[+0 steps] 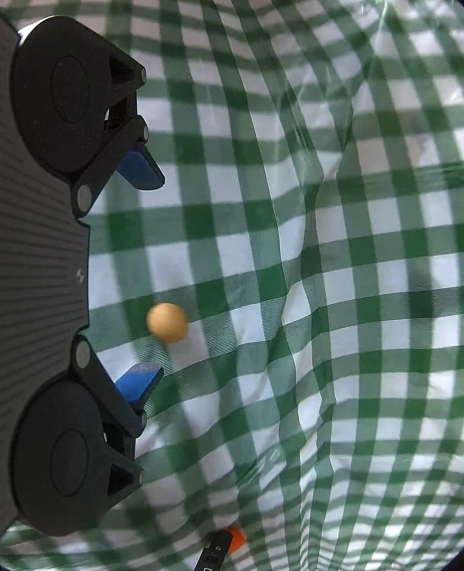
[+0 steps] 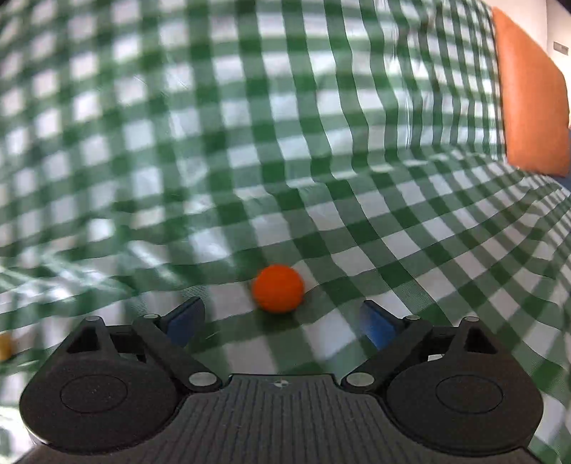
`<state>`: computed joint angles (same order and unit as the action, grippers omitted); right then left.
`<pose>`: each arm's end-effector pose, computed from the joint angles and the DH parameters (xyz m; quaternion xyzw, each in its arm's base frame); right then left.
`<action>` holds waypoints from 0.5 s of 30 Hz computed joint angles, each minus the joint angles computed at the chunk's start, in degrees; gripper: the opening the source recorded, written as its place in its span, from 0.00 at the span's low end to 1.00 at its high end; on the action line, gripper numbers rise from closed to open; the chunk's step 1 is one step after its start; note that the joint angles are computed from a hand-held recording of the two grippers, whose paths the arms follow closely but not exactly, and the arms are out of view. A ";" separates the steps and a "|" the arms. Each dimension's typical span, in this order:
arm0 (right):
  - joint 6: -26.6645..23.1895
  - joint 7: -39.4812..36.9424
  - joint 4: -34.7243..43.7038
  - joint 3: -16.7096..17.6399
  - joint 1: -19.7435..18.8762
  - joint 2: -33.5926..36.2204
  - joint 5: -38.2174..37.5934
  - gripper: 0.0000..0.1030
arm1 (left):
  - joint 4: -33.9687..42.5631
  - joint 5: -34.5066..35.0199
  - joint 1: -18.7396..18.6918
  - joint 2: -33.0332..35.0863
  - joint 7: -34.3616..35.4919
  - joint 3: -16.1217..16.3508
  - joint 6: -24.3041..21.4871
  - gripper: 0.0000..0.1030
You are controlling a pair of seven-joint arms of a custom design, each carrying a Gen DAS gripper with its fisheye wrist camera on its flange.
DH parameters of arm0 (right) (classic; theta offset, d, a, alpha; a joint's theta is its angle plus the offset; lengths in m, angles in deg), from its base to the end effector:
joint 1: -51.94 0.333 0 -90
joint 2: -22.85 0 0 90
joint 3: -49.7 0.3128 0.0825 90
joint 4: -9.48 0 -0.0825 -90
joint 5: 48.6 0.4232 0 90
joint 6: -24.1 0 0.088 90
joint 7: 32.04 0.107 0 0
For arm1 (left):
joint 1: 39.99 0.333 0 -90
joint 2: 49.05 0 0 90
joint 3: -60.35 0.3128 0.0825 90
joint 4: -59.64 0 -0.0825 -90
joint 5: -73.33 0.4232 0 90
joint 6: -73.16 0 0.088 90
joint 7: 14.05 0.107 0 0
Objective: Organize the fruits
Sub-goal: 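Grasp a yellow fruit with the left tool while the right grasps a small orange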
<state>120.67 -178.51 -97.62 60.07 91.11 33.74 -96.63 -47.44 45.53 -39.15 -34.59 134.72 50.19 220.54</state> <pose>0.4533 0.4150 0.3946 -0.2465 0.8787 -0.3900 0.1225 0.6797 -0.0966 0.4069 -0.3510 0.8908 -0.2548 0.1357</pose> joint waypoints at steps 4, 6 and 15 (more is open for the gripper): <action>4.52 -0.51 -3.31 -0.93 -2.02 -0.69 1.03 0.83 | 3.74 3.88 -1.27 3.62 -4.27 0.69 -2.16 0.97; 3.65 0.55 -3.05 -0.87 -1.73 0.03 -0.64 0.69 | 3.59 1.44 -0.35 3.98 -3.68 -0.30 -0.48 0.75; -2.73 0.90 3.24 -0.43 0.63 3.00 0.81 0.36 | 1.17 1.73 0.80 -1.58 -3.09 0.98 -6.87 0.27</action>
